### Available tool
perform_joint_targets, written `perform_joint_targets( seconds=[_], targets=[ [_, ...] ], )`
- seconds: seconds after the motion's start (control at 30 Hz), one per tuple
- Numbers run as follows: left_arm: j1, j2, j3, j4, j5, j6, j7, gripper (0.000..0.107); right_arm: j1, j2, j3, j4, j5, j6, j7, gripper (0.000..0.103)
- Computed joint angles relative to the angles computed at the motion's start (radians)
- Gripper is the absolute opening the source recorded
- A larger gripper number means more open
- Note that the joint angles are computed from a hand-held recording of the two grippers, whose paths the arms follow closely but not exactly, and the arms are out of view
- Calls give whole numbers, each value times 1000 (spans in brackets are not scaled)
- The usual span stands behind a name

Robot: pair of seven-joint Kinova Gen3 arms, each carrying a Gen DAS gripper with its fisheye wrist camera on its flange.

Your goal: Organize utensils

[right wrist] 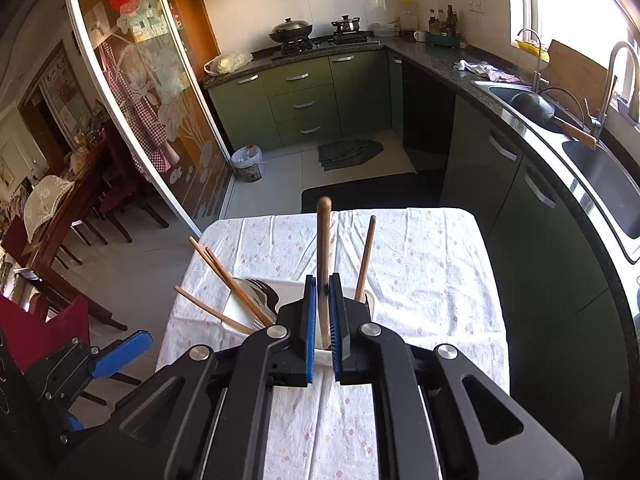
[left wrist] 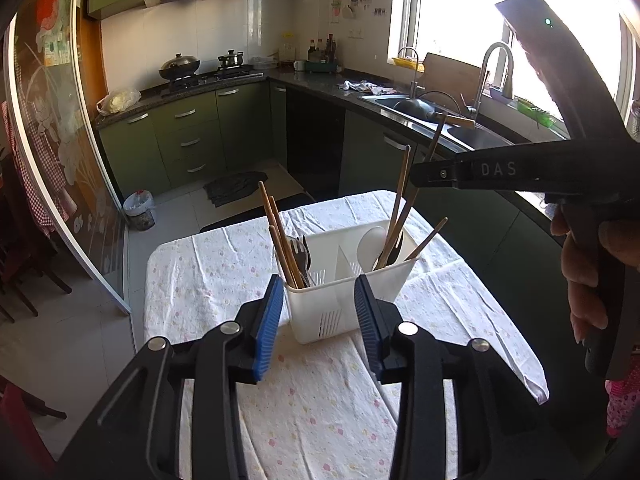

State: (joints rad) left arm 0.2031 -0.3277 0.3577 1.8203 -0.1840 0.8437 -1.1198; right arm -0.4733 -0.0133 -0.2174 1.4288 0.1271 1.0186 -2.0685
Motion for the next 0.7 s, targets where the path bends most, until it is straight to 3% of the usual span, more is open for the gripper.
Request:
perform_joint_targets(
  seconds=[0.07,0.23,0.3,0.47,0.63,0.7],
  targets=[
    [5,-6,-8,12,9,-8,-3,39,-4,-13,-6,18,11,-14,-15,31],
    [8,-39,-16,51,35,-40,3,45,15,-114,-7,106,-27,-98,5,34],
    [-3,-71,-6,82,34,-73,15,52,26,-183,-12,165,-56,-142,25,46],
    [-62,-187,62,190,23,-145,54,66,71,-372,-70,348,-77,-227,25,63],
    [-101,-298,124,302,62,-173,74,72,97,-542,-116,561,-141,-313,34,83],
    [-120,-347,148,340,83,-174,85,77,100,-609,-128,638,-174,-350,32,96]
  ],
)
